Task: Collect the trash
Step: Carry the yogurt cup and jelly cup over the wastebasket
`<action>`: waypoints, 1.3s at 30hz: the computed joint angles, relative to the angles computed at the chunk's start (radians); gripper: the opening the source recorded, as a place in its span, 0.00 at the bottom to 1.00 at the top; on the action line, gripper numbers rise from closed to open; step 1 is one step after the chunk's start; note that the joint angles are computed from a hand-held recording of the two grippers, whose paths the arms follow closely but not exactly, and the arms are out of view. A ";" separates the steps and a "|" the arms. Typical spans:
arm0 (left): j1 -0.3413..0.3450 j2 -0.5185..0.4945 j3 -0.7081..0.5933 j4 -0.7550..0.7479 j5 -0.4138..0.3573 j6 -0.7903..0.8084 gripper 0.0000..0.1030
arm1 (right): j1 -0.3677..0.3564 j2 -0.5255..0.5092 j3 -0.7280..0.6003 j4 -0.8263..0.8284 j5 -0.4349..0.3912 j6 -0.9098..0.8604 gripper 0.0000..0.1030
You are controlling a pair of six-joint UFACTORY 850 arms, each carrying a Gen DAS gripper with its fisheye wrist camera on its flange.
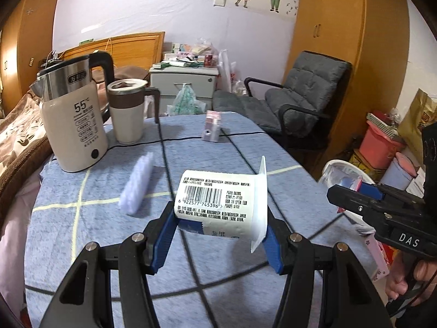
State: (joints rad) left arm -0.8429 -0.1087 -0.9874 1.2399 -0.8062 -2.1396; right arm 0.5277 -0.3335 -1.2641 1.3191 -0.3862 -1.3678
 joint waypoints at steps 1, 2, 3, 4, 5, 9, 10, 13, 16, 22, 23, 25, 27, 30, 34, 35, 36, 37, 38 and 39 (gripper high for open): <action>-0.008 -0.005 -0.007 0.001 -0.004 -0.005 0.58 | -0.006 0.009 0.011 0.012 -0.002 -0.011 0.45; -0.014 -0.010 -0.013 0.004 -0.005 -0.011 0.58 | -0.011 0.018 0.021 0.024 -0.003 -0.022 0.45; -0.020 -0.015 -0.018 0.008 -0.002 -0.020 0.58 | -0.017 0.026 0.032 0.035 -0.004 -0.031 0.45; -0.024 -0.019 -0.023 0.010 -0.001 -0.025 0.58 | -0.021 0.029 0.037 0.043 -0.007 -0.039 0.45; -0.028 -0.025 -0.029 0.012 0.000 -0.028 0.58 | -0.026 0.035 0.044 0.051 -0.007 -0.047 0.45; -0.037 -0.046 -0.053 0.016 0.002 -0.031 0.58 | -0.036 0.043 0.055 0.057 -0.001 -0.055 0.45; -0.037 -0.053 -0.059 0.017 0.002 -0.029 0.58 | -0.038 0.044 0.058 0.062 0.004 -0.061 0.45; -0.031 -0.074 -0.082 0.015 0.017 -0.010 0.58 | -0.048 0.048 0.064 0.071 0.020 -0.075 0.45; -0.022 -0.097 -0.107 0.020 0.037 0.002 0.58 | -0.062 0.044 0.062 0.064 0.029 -0.069 0.45; 0.007 -0.159 -0.178 0.028 0.086 0.047 0.58 | -0.099 0.029 0.051 0.050 0.053 -0.055 0.45; 0.012 -0.173 -0.194 0.029 0.099 0.056 0.58 | -0.106 0.026 0.049 0.043 0.056 -0.045 0.45; 0.019 -0.196 -0.222 0.031 0.119 0.072 0.58 | -0.123 0.017 0.041 0.024 0.063 -0.018 0.45; 0.028 -0.228 -0.262 0.033 0.143 0.091 0.58 | -0.144 0.011 0.038 0.019 0.068 -0.007 0.45; 0.038 -0.274 -0.321 0.025 0.177 0.129 0.58 | -0.174 0.000 0.029 0.002 0.080 0.026 0.45; 0.050 -0.339 -0.404 0.003 0.222 0.192 0.58 | -0.216 -0.018 0.015 -0.023 0.099 0.074 0.45; 0.053 -0.355 -0.425 -0.006 0.230 0.209 0.58 | -0.225 -0.022 0.012 -0.029 0.103 0.084 0.45; 0.056 -0.372 -0.447 -0.014 0.242 0.226 0.58 | -0.237 -0.028 0.007 -0.041 0.107 0.102 0.45; 0.060 -0.385 -0.463 -0.019 0.256 0.237 0.58 | -0.243 -0.032 0.003 -0.052 0.110 0.117 0.45; 0.063 -0.403 -0.487 -0.030 0.270 0.257 0.58 | -0.252 -0.035 0.001 -0.059 0.113 0.129 0.45; 0.065 -0.418 -0.508 -0.044 0.279 0.278 0.58 | -0.260 -0.039 -0.001 -0.066 0.115 0.139 0.45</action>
State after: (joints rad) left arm -0.7776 -0.5266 -1.4949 1.1957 -0.5276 -1.8612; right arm 0.2681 -0.3722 -1.2651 1.2529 -0.2713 -1.2292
